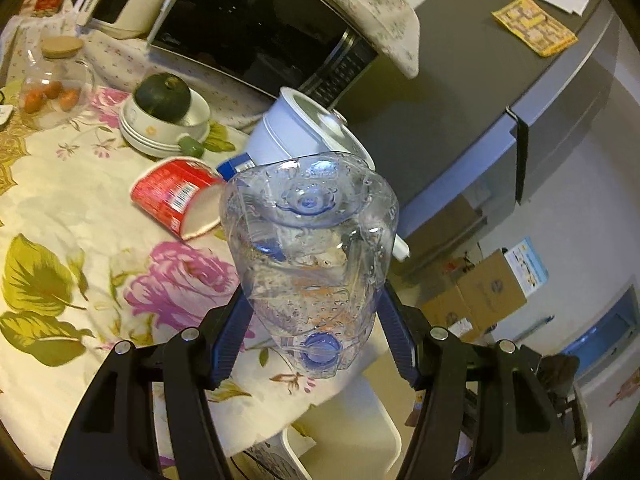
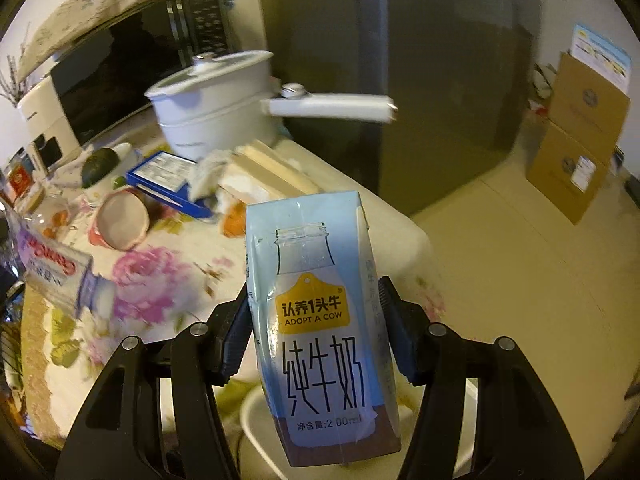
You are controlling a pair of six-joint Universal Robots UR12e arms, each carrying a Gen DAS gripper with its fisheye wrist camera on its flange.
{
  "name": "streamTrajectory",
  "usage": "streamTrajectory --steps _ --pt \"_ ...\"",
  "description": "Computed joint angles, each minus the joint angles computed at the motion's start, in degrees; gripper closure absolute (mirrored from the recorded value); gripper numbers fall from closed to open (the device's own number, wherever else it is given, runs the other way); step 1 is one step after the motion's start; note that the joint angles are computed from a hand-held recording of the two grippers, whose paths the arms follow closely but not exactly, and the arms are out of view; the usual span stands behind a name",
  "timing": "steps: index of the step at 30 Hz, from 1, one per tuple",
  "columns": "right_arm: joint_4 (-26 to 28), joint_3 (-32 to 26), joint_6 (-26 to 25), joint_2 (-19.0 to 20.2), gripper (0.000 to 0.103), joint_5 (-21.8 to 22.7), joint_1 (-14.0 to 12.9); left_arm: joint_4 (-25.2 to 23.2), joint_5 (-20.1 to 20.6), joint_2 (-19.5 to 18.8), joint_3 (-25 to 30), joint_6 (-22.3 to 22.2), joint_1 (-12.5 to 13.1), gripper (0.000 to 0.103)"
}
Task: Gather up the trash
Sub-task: 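Carry the milk carton over the bin and open the right tool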
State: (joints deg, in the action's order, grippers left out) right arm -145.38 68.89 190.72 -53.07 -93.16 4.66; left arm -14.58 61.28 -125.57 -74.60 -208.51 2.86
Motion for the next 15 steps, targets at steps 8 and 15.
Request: streamTrajectory --steps 8,15 --pt "2.89 5.78 2.65 -3.02 0.046 -0.19 -1.33 -3.06 -1.39 -0.66 1.19 3.14 -1.68 0.041" --pt "-0.08 10.19 4.42 -5.41 0.026 -4.2 -1.52 -5.28 -3.1 -1.41 2.41 5.09 -2.96 0.041"
